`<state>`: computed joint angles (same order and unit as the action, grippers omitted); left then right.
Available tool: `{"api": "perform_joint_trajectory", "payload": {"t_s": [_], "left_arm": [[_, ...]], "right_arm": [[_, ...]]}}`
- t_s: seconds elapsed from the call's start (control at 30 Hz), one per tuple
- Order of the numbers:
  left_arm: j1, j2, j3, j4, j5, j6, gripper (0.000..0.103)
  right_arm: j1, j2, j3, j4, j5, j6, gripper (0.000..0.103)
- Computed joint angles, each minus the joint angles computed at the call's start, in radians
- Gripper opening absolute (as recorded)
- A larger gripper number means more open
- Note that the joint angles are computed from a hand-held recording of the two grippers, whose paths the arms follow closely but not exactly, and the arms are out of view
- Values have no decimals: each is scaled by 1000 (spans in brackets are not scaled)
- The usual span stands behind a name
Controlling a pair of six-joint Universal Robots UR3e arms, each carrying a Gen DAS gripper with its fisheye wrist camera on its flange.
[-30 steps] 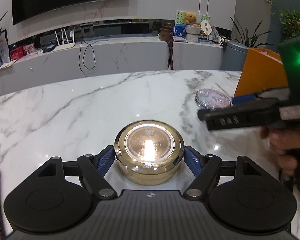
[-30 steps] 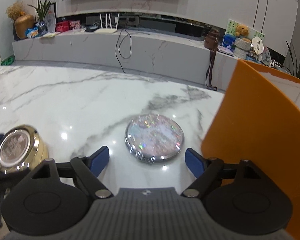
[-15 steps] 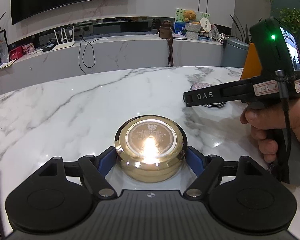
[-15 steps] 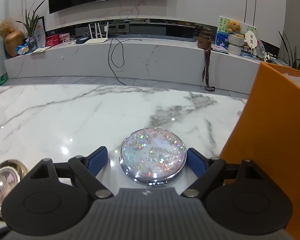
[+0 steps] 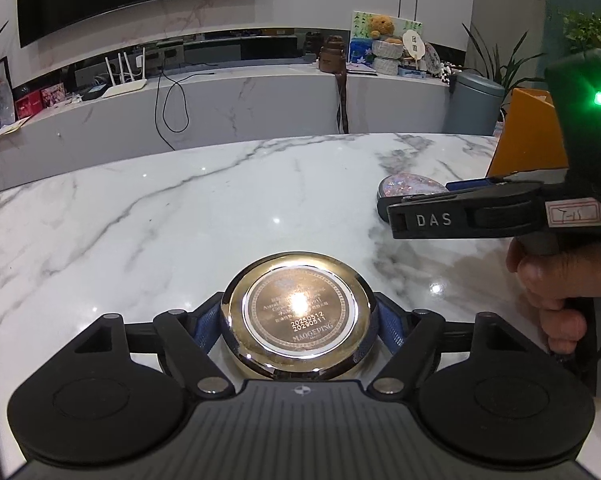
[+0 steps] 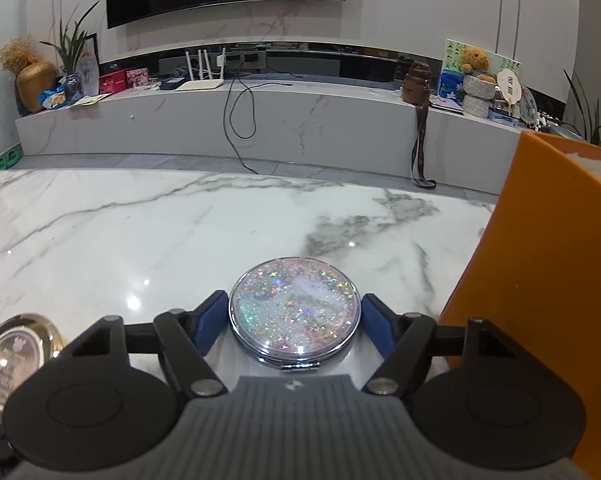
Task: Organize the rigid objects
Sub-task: 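Grasp the gold round tin with the left tool while the right tool grasps the glitter compact, then lift and carry the gold tin and glitter compact over the orange box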
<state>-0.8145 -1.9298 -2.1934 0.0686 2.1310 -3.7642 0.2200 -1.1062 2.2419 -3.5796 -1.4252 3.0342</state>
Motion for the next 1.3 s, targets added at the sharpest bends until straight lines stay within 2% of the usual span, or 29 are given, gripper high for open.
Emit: {"api": "perform_joint_trajectory", "payload": {"t_s": [0.23,0.37,0.47,0.57,0.73,0.87,1.07,1.3], "left_arm": [[-30,28,-16,-28,8,-23,88],[-56,49,-25,-56,14,-41,88],[-82,65,-24,-94,27,-71,88],[-109,84,-23,-138,33,-105,88],[-163,112,-22,-179,46,-159,88],[-215,140,4,-251,76,-194,88],[-256,160,63,-357,118,-218,88],[-274,176,96,-422,150,-250,88]], "right_arm": [[-32,-47,67,-4,58,-56,71],[-56,-128,126,56,99,-112,71],[-79,-243,189,162,130,-189,71],[-102,-403,252,326,144,-271,71],[-142,-655,303,636,148,-320,71],[-147,-796,323,796,142,-350,71],[-149,-913,343,893,142,-335,71],[-198,-1031,313,986,227,-340,71]]}}
